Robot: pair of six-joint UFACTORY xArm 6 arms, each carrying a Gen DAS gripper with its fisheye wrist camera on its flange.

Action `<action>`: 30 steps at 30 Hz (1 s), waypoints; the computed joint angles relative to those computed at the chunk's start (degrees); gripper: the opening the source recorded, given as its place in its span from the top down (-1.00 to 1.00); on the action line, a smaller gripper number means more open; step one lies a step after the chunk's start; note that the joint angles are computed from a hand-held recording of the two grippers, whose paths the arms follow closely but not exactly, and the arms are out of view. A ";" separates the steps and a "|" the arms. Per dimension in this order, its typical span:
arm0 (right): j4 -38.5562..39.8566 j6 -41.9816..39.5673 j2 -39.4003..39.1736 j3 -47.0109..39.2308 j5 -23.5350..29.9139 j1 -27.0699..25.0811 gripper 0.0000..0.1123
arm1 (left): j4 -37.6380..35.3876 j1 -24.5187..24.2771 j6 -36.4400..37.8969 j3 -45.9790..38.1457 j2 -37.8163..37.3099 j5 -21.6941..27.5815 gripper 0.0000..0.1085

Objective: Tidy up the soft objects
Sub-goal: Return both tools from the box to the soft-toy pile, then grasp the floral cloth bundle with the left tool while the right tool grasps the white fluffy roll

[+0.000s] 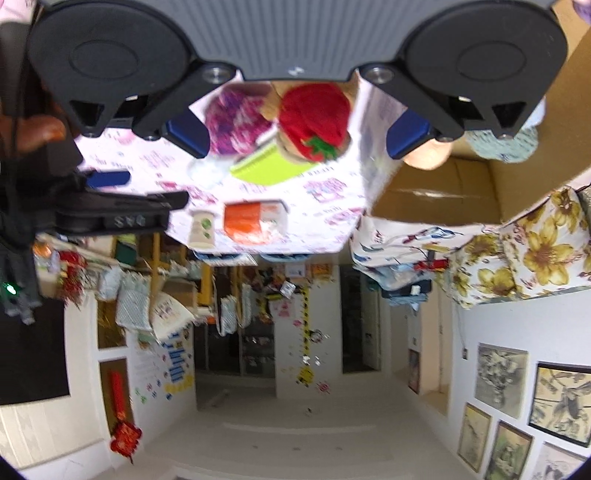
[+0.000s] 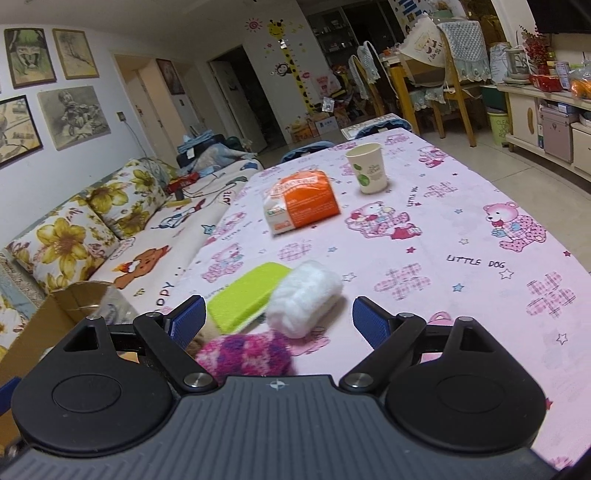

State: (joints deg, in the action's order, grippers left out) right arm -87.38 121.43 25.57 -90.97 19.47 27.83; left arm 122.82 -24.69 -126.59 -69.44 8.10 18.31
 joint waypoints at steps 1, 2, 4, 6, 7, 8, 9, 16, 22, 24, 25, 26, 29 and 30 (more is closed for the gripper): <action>0.49 -0.80 0.32 -0.22 0.22 -0.13 -0.83 | -1.38 -0.02 1.76 -0.19 0.31 -0.71 -0.86; 1.26 -1.92 0.62 -0.42 0.69 -0.10 -0.83 | -3.25 0.06 3.81 -0.35 0.66 -1.56 -0.86; 3.37 -4.78 1.53 -1.15 1.28 -0.38 -0.83 | -8.68 0.46 8.93 -0.60 1.51 -3.92 -0.86; 4.52 -6.81 2.44 -1.82 1.07 -0.94 -0.83 | -13.44 1.00 12.71 -0.61 2.19 -6.02 -0.86; 5.32 -8.01 3.05 -2.37 1.23 -1.14 -0.83 | -16.44 1.37 15.03 -0.52 2.51 -7.13 -0.86; 6.20 -9.20 3.65 -2.90 1.48 -1.30 -0.83 | -18.86 1.60 16.88 -0.39 2.77 -7.74 -0.86; 6.86 -10.04 4.14 -3.30 1.42 -1.50 -0.83 | -21.93 1.76 19.27 -0.14 3.03 -8.05 -0.86; 10.74 -16.22 7.69 -7.49 -1.67 -2.80 -0.83 | -39.53 2.84 33.68 0.71 5.15 -10.78 -0.81; 17.11 -24.51 11.18 -11.05 -1.44 -2.79 -0.83 | -53.22 2.61 45.14 1.47 6.80 -12.09 -0.63; 19.05 -26.26 12.13 -12.00 -1.70 -3.04 -0.83 | -58.31 2.34 49.75 1.53 7.31 -11.98 -0.52; 19.67 -26.79 12.52 -12.45 -1.67 -3.06 -0.83 | -60.24 2.16 51.33 1.57 7.48 -11.64 -0.49; 20.07 -27.07 12.93 -12.91 -2.10 -3.23 -0.83 | -60.21 2.00 51.17 1.42 7.58 -11.04 -0.44; 21.40 -28.67 13.98 -14.21 -2.65 -3.36 -0.83 | -61.20 2.19 52.22 1.28 7.81 -11.17 -0.42; 21.78 -29.10 14.36 -14.68 -2.79 -3.36 -0.83 | -61.22 2.28 52.14 1.26 7.88 -11.43 -0.41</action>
